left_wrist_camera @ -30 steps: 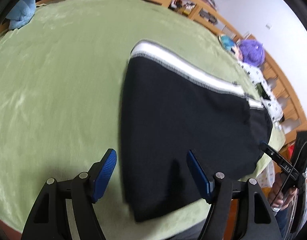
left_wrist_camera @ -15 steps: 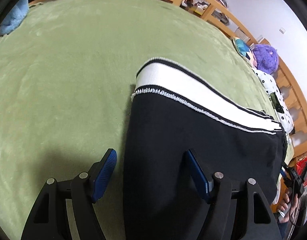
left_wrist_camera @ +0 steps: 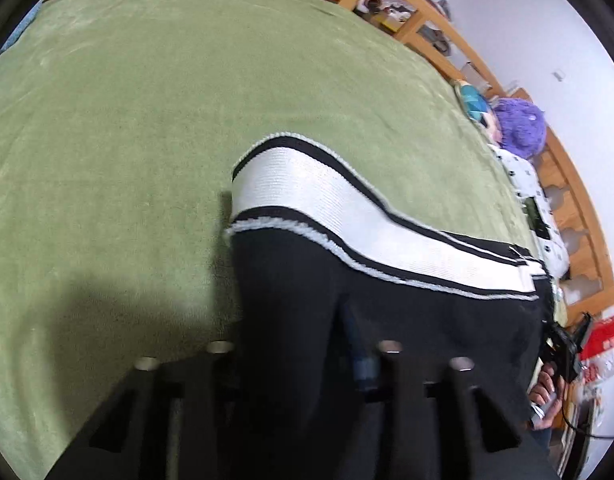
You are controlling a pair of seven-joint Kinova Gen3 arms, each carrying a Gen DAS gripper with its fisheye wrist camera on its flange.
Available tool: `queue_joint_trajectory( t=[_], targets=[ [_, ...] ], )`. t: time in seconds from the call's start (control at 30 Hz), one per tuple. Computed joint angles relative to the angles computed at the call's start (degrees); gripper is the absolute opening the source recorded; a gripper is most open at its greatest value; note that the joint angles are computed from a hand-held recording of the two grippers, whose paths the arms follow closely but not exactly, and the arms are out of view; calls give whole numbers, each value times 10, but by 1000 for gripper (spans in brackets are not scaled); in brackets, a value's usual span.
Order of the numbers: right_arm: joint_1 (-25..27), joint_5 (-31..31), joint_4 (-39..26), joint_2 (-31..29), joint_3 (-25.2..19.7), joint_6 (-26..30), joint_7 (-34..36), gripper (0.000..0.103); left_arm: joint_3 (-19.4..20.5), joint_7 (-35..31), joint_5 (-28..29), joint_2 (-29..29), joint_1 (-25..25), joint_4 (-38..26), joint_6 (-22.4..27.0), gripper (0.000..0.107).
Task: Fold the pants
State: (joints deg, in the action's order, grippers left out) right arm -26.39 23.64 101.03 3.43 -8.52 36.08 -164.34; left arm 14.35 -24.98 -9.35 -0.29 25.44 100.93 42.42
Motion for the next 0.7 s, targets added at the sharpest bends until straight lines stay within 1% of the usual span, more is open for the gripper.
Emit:
queue_joint_trajectory(
  t=[0.03, 0.07, 0.1, 0.13, 0.17, 0.2, 0.23, 0.27, 0.33, 0.37, 0.4, 0.47, 0.5, 0.53, 0.63, 0.7],
  targets=[
    [1, 17, -2, -3, -12, 9, -18, 24, 0, -8, 7, -4, -2, 1, -6, 14],
    [-1, 40, -1, -9, -21, 14, -41, 21, -1, -7, 7, -6, -1, -1, -10, 13],
    [-14, 64, -7, -9, -21, 27, -64, 20, 3, 4, -3, -15, -2, 2, -15, 13],
    [-38, 87, -20, -8, -14, 50, -77, 19, 4, 11, -11, -22, 0, 3, -18, 12],
    [-51, 110, -35, -6, -18, 73, -92, 19, 5, 10, -11, -29, -2, 7, -21, 12],
    [-54, 128, -51, -4, -31, 93, -103, 18, 12, 3, -6, -41, -14, 11, -25, 12],
    [-63, 142, -66, -4, -34, 104, -115, 18, 8, -5, 4, -55, -20, 18, -29, 12],
    [-68, 149, -79, -3, -37, 113, -118, 18, -6, -21, 19, -64, -15, 23, -35, 12],
    [-86, 173, -113, 6, -42, 138, -129, 18, -50, -63, 65, -87, 2, 41, -60, 12],
    [-97, 185, -134, 13, -45, 156, -131, 18, -59, -80, 79, -94, 2, 44, -60, 12],
    [-106, 192, -153, 22, -45, 166, -128, 18, -57, -98, 84, -100, -9, 40, -51, 12],
    [-126, 200, -181, 35, -44, 167, -128, 18, -27, -112, 66, -112, -50, 23, -13, 12],
    [-135, 199, -192, 41, -43, 164, -125, 18, -22, -122, 63, -121, -66, 17, 3, 12],
    [-145, 200, -200, 47, -40, 159, -126, 17, -27, -139, 68, -139, -84, 17, 16, 12],
    [-176, 195, -235, 77, -34, 147, -115, 17, -54, -181, 69, -171, -113, 3, 62, 12],
    [-194, 185, -252, 98, -30, 121, -115, 17, -67, -207, 61, -190, -137, -7, 94, 12]
  ],
)
